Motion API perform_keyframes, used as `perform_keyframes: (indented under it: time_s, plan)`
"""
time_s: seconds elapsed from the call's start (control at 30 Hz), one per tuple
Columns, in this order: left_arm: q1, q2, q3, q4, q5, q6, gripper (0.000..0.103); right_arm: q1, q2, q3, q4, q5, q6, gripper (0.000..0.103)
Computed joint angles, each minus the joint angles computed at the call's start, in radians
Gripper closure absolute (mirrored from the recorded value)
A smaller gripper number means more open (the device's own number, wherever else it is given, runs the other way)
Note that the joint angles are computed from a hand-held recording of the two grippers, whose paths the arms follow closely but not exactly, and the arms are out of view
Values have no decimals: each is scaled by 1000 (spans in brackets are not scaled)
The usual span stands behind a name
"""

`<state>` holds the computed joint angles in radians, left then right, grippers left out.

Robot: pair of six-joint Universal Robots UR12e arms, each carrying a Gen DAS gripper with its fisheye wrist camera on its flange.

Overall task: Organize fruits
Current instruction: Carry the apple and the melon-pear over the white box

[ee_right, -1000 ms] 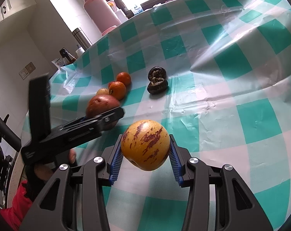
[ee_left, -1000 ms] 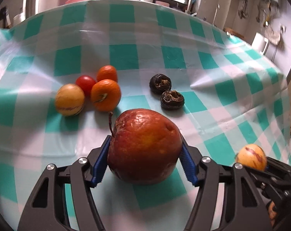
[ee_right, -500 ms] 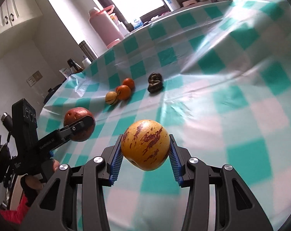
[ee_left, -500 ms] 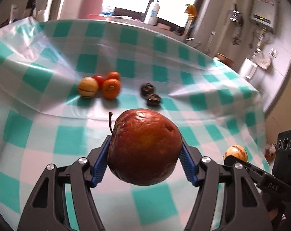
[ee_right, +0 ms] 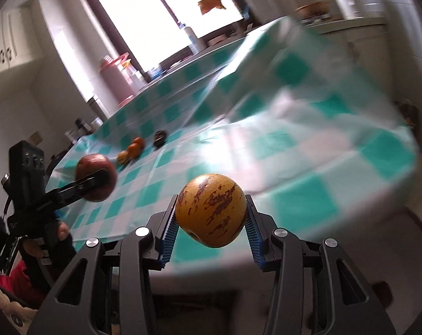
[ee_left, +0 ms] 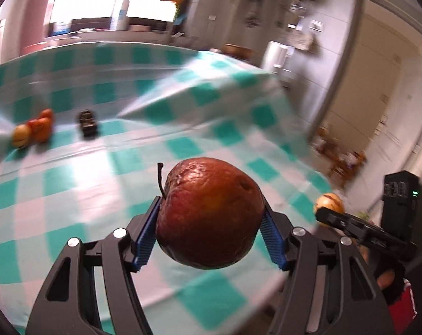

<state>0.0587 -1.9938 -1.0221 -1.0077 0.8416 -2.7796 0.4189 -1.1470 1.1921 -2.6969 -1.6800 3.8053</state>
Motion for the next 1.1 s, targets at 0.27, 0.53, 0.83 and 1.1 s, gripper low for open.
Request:
perform_keyframes:
  time_s: [0.27,0.53,0.83,1.1]
  plan:
    - [-63,36,-26,-159,-58,258,37,-13,-120,187,12,-149,108,59]
    - [-145,63,-59,-381,1,647,37,-45,-173,246,345,-196,224,59]
    - [-256,16,-58,-611,302,973,37,-57,-153,216,675,-78,83,59]
    - [-316,-53,-43,-640,529,938,37,-62,-123,195,837,32,-22,59]
